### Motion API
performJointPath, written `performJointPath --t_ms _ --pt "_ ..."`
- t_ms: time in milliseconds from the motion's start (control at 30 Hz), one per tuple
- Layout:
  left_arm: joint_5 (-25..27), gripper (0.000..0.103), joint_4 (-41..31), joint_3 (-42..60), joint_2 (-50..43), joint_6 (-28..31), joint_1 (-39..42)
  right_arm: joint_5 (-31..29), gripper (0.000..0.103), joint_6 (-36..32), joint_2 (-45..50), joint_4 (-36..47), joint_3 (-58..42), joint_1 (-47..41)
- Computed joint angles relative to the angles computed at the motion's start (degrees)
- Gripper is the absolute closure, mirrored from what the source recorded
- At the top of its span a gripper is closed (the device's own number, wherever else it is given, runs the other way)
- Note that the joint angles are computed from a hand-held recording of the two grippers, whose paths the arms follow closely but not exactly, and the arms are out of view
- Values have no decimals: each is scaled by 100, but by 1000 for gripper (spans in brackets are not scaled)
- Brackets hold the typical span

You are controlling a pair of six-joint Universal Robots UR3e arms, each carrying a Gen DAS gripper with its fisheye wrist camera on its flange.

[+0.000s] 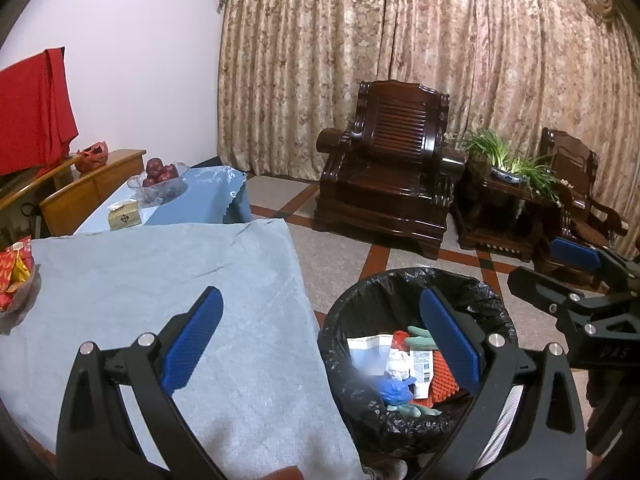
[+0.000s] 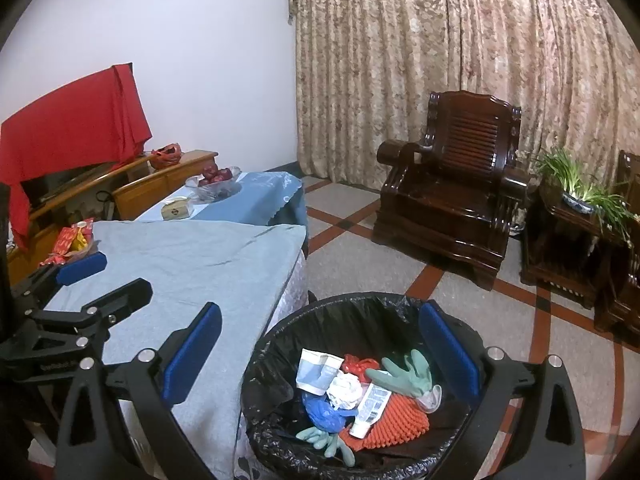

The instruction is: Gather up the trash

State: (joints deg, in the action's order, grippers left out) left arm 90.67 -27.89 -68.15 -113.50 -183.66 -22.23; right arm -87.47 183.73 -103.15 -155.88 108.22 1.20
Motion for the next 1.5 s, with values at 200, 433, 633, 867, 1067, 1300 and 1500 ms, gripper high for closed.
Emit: performJointPath --t_ms 200,433,633,867,1067,1300,1500 --pt "-8 7 5 -11 4 6 3 -27 6 1 14 10 -20 25" --pt "11 7 22 -20 1 -9 -12 -49 6 12 37 31 -69 57" --pt "14 7 39 -40 4 -4 -14 -68 6 25 62 60 -114 77" --pt "22 7 25 -51 17 -1 -14 -69 6 31 56 41 -89 77" --pt "19 7 -24 -1 13 -1 -8 -77 6 33 70 71 -135 91" --pt "20 7 -22 -7 16 5 -7 -92 6 37 77 88 -155 104" --pt "25 7 -17 -10 16 3 -15 -80 6 41 76 79 -145 95"
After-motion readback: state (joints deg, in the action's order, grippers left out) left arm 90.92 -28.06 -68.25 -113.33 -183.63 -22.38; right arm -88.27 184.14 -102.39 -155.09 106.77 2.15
